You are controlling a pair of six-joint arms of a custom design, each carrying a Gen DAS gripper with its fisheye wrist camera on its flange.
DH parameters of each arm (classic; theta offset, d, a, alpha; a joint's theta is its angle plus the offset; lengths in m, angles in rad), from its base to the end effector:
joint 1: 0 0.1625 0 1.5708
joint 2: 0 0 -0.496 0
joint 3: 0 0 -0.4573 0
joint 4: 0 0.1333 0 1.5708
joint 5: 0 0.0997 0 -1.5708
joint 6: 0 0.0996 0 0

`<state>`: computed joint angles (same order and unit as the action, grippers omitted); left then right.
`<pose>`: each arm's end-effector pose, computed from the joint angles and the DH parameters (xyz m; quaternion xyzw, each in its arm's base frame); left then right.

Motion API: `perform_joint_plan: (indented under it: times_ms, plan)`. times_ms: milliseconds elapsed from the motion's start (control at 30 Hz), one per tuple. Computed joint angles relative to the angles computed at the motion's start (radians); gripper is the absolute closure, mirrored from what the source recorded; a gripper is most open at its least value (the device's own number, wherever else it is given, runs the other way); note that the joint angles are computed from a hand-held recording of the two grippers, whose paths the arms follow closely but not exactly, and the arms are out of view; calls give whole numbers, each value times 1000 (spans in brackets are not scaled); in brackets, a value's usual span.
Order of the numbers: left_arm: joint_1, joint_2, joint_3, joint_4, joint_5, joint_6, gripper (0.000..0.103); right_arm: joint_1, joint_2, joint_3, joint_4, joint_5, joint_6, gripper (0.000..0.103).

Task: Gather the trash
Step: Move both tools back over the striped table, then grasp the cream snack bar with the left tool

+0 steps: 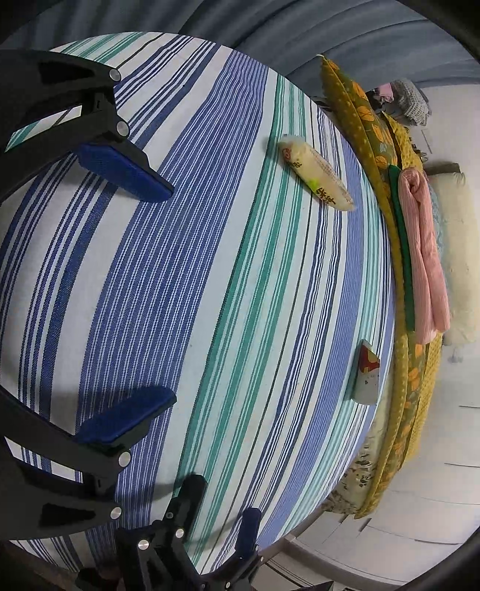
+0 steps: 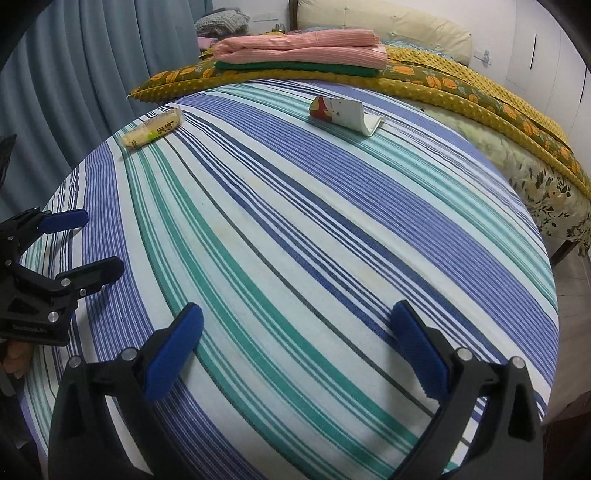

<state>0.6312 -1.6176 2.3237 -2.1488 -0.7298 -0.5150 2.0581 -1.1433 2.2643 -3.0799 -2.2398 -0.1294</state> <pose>-0.2127 -0.4125 0.2826 0.2175 0.8851 -0.2272 0.3431 0.3096 -0.4316 0.1675 0.2210 -0.9023 0.2366 0.2846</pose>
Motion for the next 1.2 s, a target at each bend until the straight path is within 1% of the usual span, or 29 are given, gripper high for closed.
perform_joint_plan:
  times_ms: [67, 100, 167, 233, 267, 300, 367, 400, 433, 533, 600, 633, 667, 700, 733, 800, 833, 867, 933, 967, 1033, 1133, 1167, 1200]
  plan:
    - [5, -3, -3, -5, -15, 28, 4, 0, 0, 0, 0, 0, 0, 5]
    - [13, -9, -8, -9, -26, 62, 4, 0, 0, 0, 0, 0, 0, 5]
    - [30, -41, -16, -28, 6, 108, 4, 0, 0, 0, 0, 0, 0, 5]
    - [66, -64, -42, -60, 17, 150, 4, 0, 0, 0, 0, 0, 0, 5]
    - [98, -68, -66, -88, 13, 183, 4, 0, 0, 0, 0, 0, 0, 5]
    - [133, -64, -89, -129, -12, 233, 4, 0, 0, 0, 0, 0, 0, 5]
    - [192, -42, -133, -176, -67, 313, 4, 0, 0, 0, 0, -1, 0, 5]
    - [231, -14, -166, -196, -100, 362, 4, 0, 0, 0, 0, -1, 0, 5]
    - [248, 5, -183, -203, -109, 388, 4, 0, 0, 0, 0, 0, 0, 5]
    - [290, 83, -239, -207, -119, 485, 4, 0, 1, 0, -1, -1, 0, 5]
    - [305, 131, -264, -209, -94, 530, 7, 0, 1, 0, -1, 0, 1, 5]
    - [313, 151, -274, -212, -84, 540, 11, 0, 1, 0, -2, 1, 3, 4]
    - [320, 161, -282, -209, -87, 541, 14, -2, -2, 2, -3, 9, 5, 4]
    - [330, 170, -291, -208, -98, 539, 19, -6, -7, 5, -7, 21, 5, 4]
    - [336, 174, -294, -219, -103, 544, 22, -13, -15, 10, -12, 43, 6, 4]
    - [334, 175, -289, -239, -95, 548, 33, -31, -36, 16, -12, 92, -6, 5]
    - [328, 174, -282, -250, -76, 551, 47, -41, -45, 11, 4, 113, -16, 5]
    - [327, 171, -279, -255, -80, 556, 68, -54, -54, 0, 30, 130, -28, 5]
    - [321, 167, -279, -241, -82, 541, 81, -77, -59, -30, 61, 138, -45, 5]
    - [318, 165, -279, -232, -83, 532, 83, -92, -56, -57, 68, 136, -65, 5]
    - [305, 152, -265, -221, -89, 507, 83, -113, -43, -99, 44, 139, -131, 5]
    - [283, 129, -232, -222, -81, 468, 83, -134, 9, -196, 35, 127, -258, 5]
    - [279, 123, -224, -219, -83, 448, 83, -136, 31, -227, 15, 140, -322, 5]
    - [277, 116, -217, -217, -89, 424, 83, -138, 43, -247, 19, 151, -358, 6]
